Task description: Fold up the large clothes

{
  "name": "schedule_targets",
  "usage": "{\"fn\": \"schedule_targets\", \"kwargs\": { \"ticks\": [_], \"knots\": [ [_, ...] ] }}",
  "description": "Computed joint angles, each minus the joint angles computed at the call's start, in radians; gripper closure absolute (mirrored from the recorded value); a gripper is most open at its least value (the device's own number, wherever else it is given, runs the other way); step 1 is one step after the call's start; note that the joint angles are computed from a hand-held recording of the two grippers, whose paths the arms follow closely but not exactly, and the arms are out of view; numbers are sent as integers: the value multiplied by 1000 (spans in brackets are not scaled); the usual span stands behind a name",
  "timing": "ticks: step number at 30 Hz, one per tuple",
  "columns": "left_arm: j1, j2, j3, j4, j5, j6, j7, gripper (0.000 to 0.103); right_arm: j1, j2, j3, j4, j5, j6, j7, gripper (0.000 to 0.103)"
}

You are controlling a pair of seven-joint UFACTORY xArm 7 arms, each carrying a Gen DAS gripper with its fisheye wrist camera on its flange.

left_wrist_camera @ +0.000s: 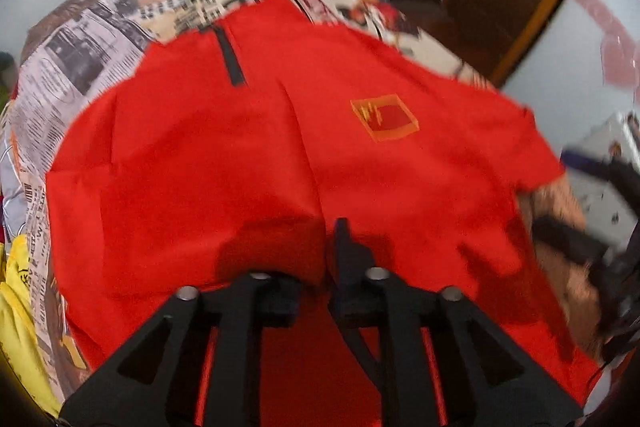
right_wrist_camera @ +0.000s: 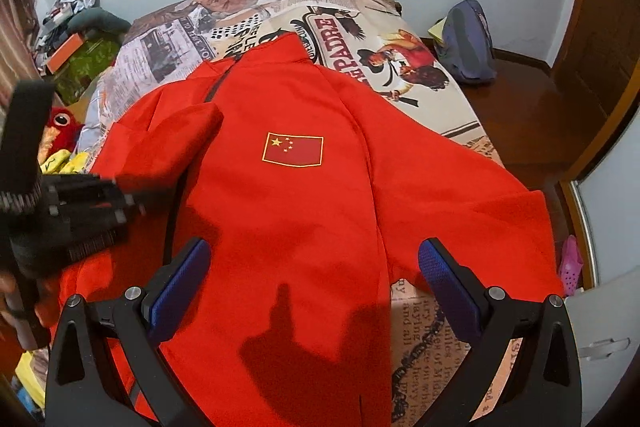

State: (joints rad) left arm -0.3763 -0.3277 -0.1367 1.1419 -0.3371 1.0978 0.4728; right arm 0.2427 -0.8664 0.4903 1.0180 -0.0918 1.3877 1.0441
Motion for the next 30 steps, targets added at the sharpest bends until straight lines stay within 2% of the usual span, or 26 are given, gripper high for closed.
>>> {"fn": "schedule_targets", "kwargs": {
  "ticks": [2, 4, 7, 11, 13, 17, 21, 24, 30],
  "knots": [
    [-2, -40, 17, -28, -11, 13, 35, 58, -5, 18, 9, 29, -11, 10, -9, 0],
    [4, -74, 34, -42, -18, 18, 64, 47, -17, 49, 29, 73, -33, 23, -22, 0],
    [25, -140, 78, -60, -27, 34, 115, 45, -37, 110, 65, 144, -77, 38, -46, 0],
    [82, -181, 134, -63, -23, 0, 154, 28, -58, 216, 124, 250, -143, 38, -69, 0],
    [112, -195, 156, -70, -15, -27, 168, 24, -65, 273, 156, 295, -182, 33, -73, 0],
    [189, -169, 221, -52, 3, -60, 189, 22, -64, 419, 226, 382, -276, 25, -67, 0],
    [256, -120, 268, -34, -1, -65, 203, 22, -40, 568, 260, 434, -350, 2, -65, 0],
    [298, -92, 271, -50, 7, -93, 213, 22, -12, 686, 263, 475, -383, -12, -69, 1],
    [347, -50, 264, -103, 33, -151, 260, 22, 76, 923, 244, 588, -483, 26, -81, 2]
  ]
}}
